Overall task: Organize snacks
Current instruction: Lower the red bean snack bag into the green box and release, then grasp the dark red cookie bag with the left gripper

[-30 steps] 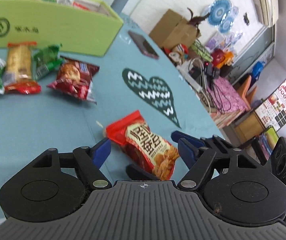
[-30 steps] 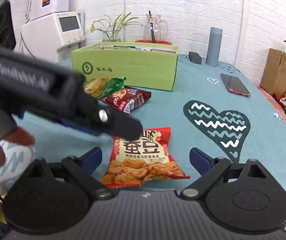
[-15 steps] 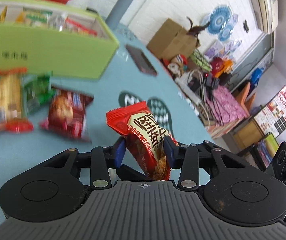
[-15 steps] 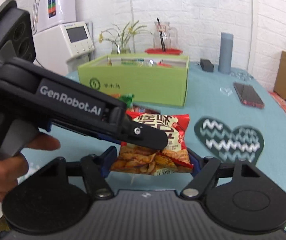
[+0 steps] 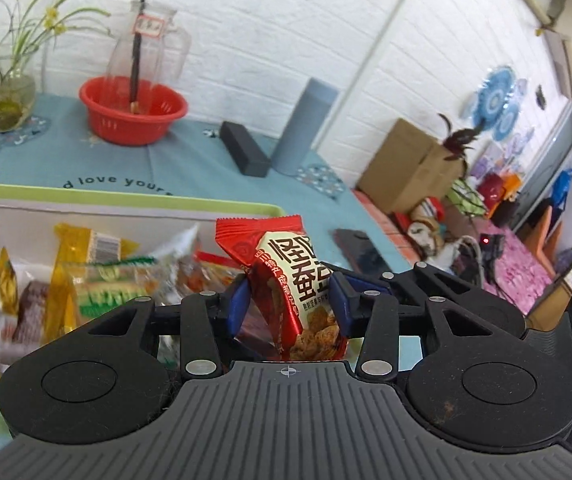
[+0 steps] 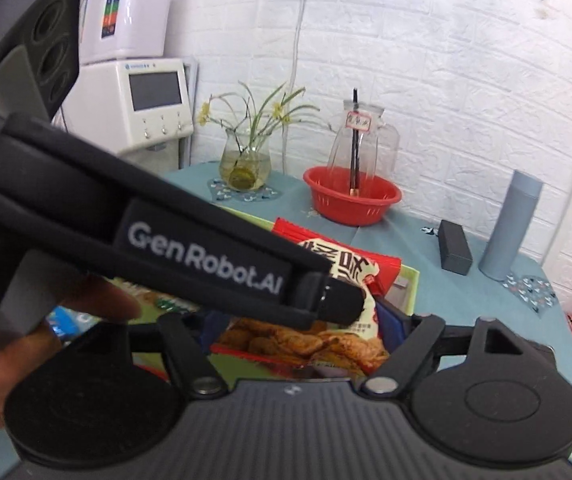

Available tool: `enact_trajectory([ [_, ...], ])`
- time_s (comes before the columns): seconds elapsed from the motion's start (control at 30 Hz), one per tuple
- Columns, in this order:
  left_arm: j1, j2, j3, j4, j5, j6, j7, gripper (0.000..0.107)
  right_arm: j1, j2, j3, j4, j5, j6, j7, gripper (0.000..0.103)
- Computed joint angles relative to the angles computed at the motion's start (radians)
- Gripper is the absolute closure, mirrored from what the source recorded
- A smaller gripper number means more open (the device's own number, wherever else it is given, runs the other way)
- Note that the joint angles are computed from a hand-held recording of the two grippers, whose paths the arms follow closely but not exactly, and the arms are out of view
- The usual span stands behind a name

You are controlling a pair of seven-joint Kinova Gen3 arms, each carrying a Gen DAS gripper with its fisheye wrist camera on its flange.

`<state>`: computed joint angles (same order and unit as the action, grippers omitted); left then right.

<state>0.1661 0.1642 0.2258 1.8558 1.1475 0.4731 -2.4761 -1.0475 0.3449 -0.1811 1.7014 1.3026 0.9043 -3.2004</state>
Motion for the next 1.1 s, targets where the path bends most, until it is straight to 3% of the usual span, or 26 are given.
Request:
enact_trajectory([
  [0.07, 0.054, 0.055, -0.071, -0.049, -0.029, 0.016, 0.040, 0.084, 0.053, 0.017, 0.007, -0.022, -0.040, -0.068, 0.038, 0.024],
  [0.1, 0.082, 0.072, -0.111, -0.059, -0.022, 0.020, 0.035, 0.081, 0.062, 0.020, 0.020, -0.023, -0.055, -0.099, 0.041, 0.018],
  [0.13, 0.094, 0.080, -0.132, -0.057, 0.002, 0.017, 0.015, 0.069, 0.070, 0.023, 0.022, -0.021, -0.060, -0.115, 0.033, 0.010],
  [0.17, 0.088, 0.079, -0.134, -0.044, 0.042, 0.014, -0.022, 0.063, 0.071, 0.024, 0.022, -0.018, -0.055, -0.115, 0.021, 0.010],
  [0.2, 0.063, 0.072, -0.120, -0.030, 0.083, 0.025, -0.061, 0.060, 0.079, 0.021, 0.003, -0.010, -0.038, -0.101, -0.001, 0.010],
  [0.27, -0.026, 0.033, -0.045, 0.016, 0.164, 0.032, -0.142, 0.040, 0.051, 0.003, -0.004, 0.021, 0.021, -0.058, -0.080, 0.010],
  [0.37, -0.111, -0.050, 0.038, 0.100, 0.274, 0.008, -0.264, 0.032, -0.031, -0.035, -0.019, 0.078, 0.102, 0.058, -0.196, 0.010],
  [0.47, -0.085, -0.143, -0.020, 0.192, 0.371, 0.058, -0.386, 0.030, -0.147, -0.064, -0.025, 0.129, 0.114, 0.175, -0.271, 0.010],
  [0.53, -0.063, -0.193, -0.067, 0.252, 0.389, 0.106, -0.429, 0.029, -0.143, -0.079, -0.093, 0.161, 0.098, 0.198, -0.311, 0.010],
  [0.63, 0.018, -0.236, -0.182, 0.320, 0.331, 0.190, -0.406, 0.030, -0.139, -0.079, -0.155, 0.185, 0.012, 0.162, -0.357, 0.009],
  [0.7, 0.035, -0.242, -0.216, 0.346, 0.253, 0.240, -0.362, 0.033, -0.137, -0.073, -0.168, 0.198, -0.037, 0.100, -0.384, 0.010],
  [0.77, 0.044, -0.242, -0.217, 0.363, 0.174, 0.247, -0.294, 0.042, -0.147, -0.052, -0.163, 0.197, -0.062, 0.068, -0.401, 0.010],
  [0.83, 0.007, -0.233, -0.159, 0.370, 0.135, 0.237, -0.254, 0.048, -0.152, -0.035, -0.143, 0.189, -0.072, 0.039, -0.404, 0.010],
  [0.9, 0.009, -0.215, -0.120, 0.352, 0.078, 0.202, -0.188, 0.053, -0.126, -0.030, -0.131, 0.188, -0.070, -0.037, -0.379, 0.010],
  [0.97, 0.030, -0.197, -0.103, 0.336, 0.026, 0.160, -0.125, 0.065, -0.112, -0.019, -0.118, 0.170, -0.096, -0.081, -0.335, 0.010],
  [1.03, 0.046, -0.183, -0.093, 0.324, -0.026, 0.137, -0.073, 0.070, -0.116, -0.010, -0.121, 0.157, -0.100, -0.071, -0.319, 0.009],
  [1.1, 0.097, -0.196, -0.130, 0.337, -0.051, 0.119, -0.047, 0.075, -0.161, -0.021, -0.095, 0.171, -0.086, -0.069, -0.364, 0.009],
])
